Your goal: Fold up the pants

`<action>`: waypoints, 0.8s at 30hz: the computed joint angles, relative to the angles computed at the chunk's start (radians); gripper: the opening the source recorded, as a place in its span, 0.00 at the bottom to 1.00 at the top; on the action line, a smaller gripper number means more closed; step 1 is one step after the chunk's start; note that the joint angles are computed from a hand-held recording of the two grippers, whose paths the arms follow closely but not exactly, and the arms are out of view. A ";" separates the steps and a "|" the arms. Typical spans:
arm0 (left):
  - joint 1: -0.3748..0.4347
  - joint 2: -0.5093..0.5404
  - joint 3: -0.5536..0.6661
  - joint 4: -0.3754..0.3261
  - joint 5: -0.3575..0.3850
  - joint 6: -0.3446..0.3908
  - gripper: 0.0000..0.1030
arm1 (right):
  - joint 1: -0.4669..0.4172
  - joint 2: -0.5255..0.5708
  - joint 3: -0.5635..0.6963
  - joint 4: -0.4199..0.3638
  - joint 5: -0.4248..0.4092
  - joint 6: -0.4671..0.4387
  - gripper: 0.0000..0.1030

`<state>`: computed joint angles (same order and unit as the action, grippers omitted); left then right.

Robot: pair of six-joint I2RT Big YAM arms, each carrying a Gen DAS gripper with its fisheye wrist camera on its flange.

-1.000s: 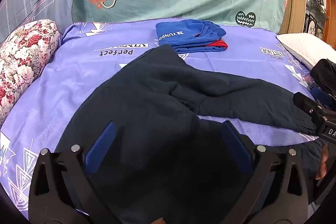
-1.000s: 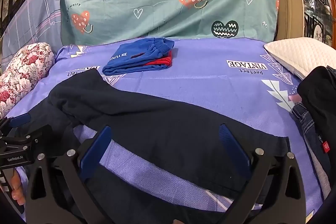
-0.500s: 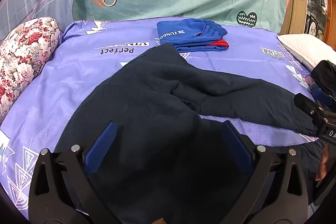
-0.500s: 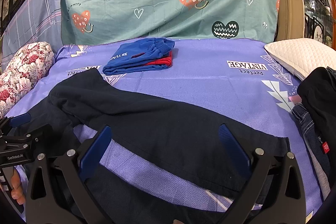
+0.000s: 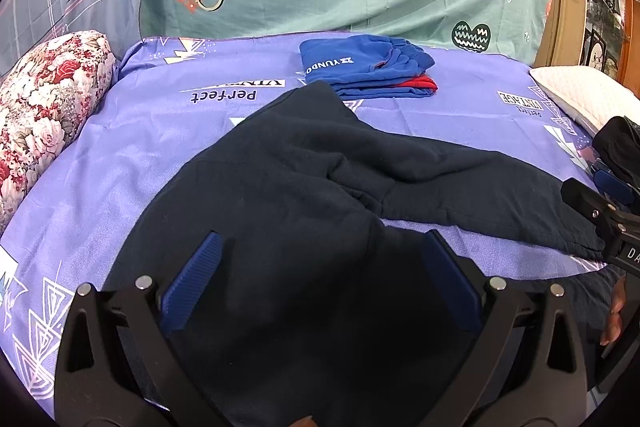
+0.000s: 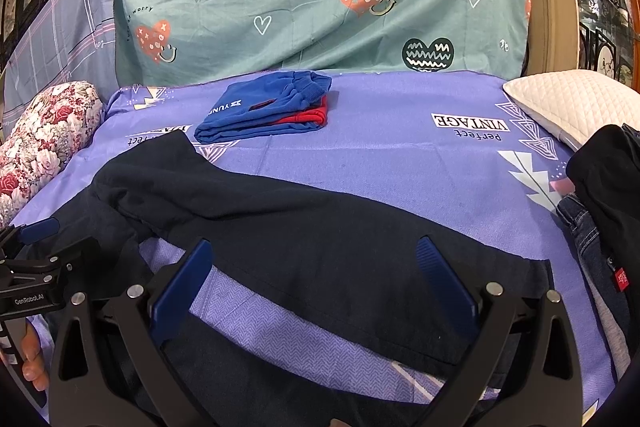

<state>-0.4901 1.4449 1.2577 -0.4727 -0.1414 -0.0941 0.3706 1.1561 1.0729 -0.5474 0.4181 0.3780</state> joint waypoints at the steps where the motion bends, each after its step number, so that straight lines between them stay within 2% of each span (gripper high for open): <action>1: -0.001 -0.001 -0.002 0.001 -0.001 -0.002 0.98 | -0.001 -0.001 0.000 -0.001 -0.001 0.000 0.99; 24: 0.004 -0.003 0.002 -0.008 0.003 -0.005 0.98 | -0.007 -0.002 0.002 -0.005 -0.008 -0.002 0.99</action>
<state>-0.4863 1.4416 1.2594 -0.4809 -0.1380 -0.0992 0.3633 1.1538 1.0751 -0.5521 0.4102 0.3763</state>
